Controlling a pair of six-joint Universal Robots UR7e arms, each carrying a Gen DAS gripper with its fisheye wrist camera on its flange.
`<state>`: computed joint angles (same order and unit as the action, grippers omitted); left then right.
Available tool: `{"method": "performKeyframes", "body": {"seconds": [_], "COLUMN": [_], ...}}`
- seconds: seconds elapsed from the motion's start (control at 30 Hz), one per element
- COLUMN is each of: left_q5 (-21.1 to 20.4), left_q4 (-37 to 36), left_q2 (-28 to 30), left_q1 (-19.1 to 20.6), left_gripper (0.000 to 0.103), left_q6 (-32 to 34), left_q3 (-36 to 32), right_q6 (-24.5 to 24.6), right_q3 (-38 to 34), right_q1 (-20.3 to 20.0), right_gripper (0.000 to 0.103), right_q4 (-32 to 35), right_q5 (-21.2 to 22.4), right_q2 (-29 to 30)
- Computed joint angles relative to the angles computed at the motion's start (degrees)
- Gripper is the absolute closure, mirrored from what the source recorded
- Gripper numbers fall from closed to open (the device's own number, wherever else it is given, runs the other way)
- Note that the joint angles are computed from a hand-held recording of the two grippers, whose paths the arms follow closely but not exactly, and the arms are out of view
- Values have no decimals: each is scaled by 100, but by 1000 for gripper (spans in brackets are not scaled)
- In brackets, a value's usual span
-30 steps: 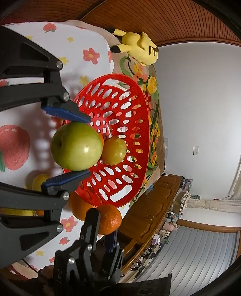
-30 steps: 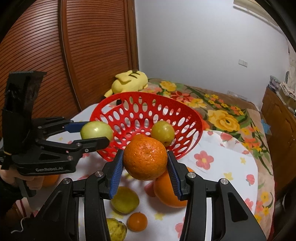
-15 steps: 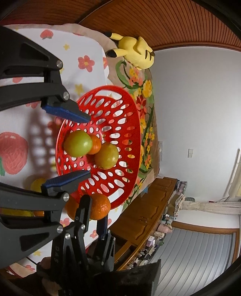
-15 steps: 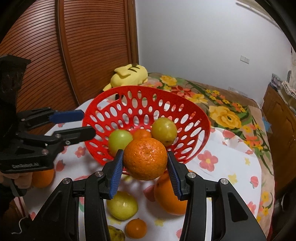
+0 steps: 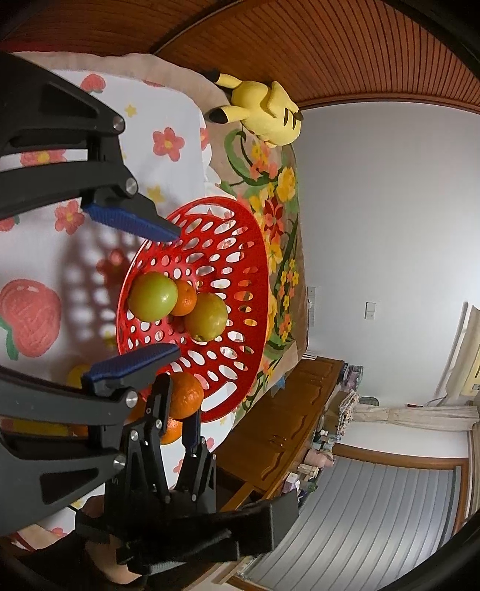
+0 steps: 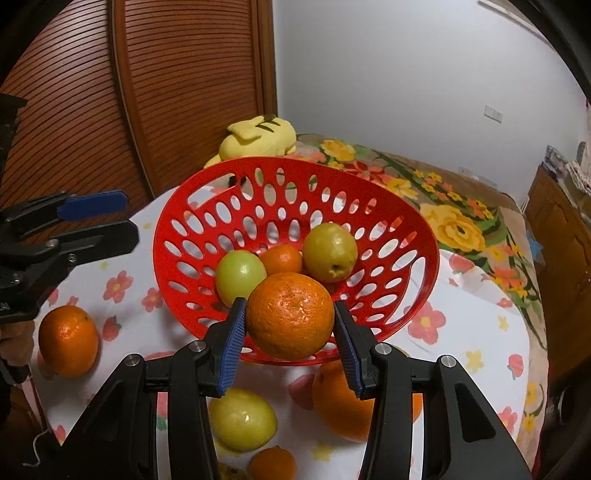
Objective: Organize fruits
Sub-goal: 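Drop the apple and tangerine into the basket by opening both grippers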
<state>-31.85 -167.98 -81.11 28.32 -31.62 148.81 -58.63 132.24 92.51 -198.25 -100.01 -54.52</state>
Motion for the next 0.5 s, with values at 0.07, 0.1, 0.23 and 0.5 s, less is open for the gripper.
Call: {"method": "performKeyframes", "body": {"seconds": [0.07,0.1,0.23,0.5], "left_q5": [2,6,13,35], "left_q4": [30,50,95,482], "left_q2": [-29,-45,-74,-343], "left_q1": [-20,-33,-46,-203], "left_gripper": [45,45,45,44], "left_q6": [-19,-29,-61,-293], "left_q3": [13,24,38,138], "right_q6": [-2,11,3,-16], "right_q3": [-11,-13,-41,275], "right_q1": [9,10,63,-9], "right_gripper": [56,56,56,56], "right_q4": [1,4,-68,-63], "right_q5": [-5,6,-40,238], "right_q2": [13,13,70,-315]}}
